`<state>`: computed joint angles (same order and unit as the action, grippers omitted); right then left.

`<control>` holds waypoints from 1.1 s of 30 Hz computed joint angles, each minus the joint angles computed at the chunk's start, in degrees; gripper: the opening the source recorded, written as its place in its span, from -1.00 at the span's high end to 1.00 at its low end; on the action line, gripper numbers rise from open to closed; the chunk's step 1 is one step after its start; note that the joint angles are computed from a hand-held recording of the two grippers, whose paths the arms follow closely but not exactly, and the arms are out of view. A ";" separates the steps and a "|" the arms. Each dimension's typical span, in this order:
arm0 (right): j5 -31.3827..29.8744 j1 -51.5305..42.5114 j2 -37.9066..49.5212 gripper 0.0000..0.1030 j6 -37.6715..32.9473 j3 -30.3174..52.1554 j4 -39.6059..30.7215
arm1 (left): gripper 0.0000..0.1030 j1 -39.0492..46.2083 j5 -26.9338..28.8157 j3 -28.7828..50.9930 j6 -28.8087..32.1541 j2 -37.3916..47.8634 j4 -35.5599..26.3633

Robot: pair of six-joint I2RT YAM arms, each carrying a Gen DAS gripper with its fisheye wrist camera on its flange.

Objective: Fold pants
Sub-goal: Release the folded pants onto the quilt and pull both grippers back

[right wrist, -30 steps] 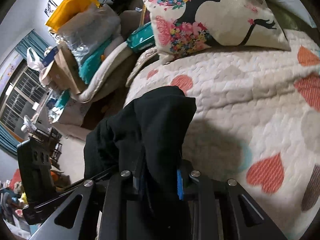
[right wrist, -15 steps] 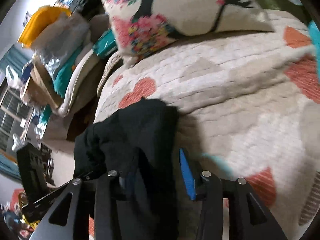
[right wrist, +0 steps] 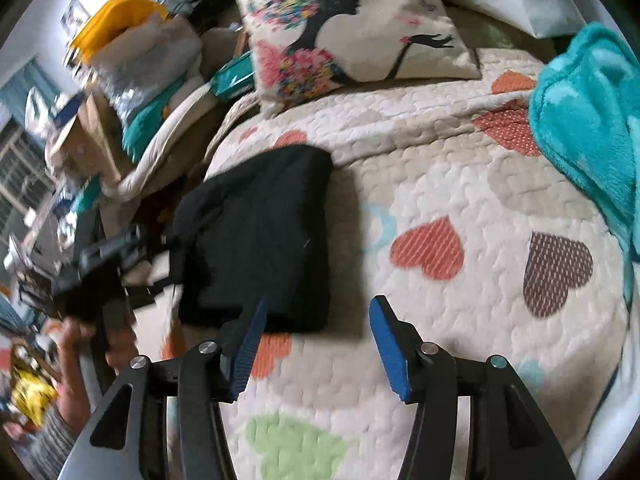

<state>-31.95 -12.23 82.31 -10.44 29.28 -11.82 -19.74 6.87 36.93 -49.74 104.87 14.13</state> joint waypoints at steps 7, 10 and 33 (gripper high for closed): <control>8.51 9.25 -14.06 -0.26 2.08 -12.71 6.45 | -0.45 -21.24 -34.66 -4.90 -4.71 -19.15 -18.42; 11.54 11.04 -17.13 -0.28 2.59 -15.46 7.95 | -0.72 -34.83 -51.29 -4.80 -14.88 -23.33 -28.96; 22.48 16.19 -26.24 -0.43 6.61 -22.76 11.80 | -1.00 -40.80 -47.22 -2.79 -19.50 -17.68 -31.16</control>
<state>-9.47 3.96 56.07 -3.84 6.52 -0.02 -60.54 -40.35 34.15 -69.25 87.19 -17.03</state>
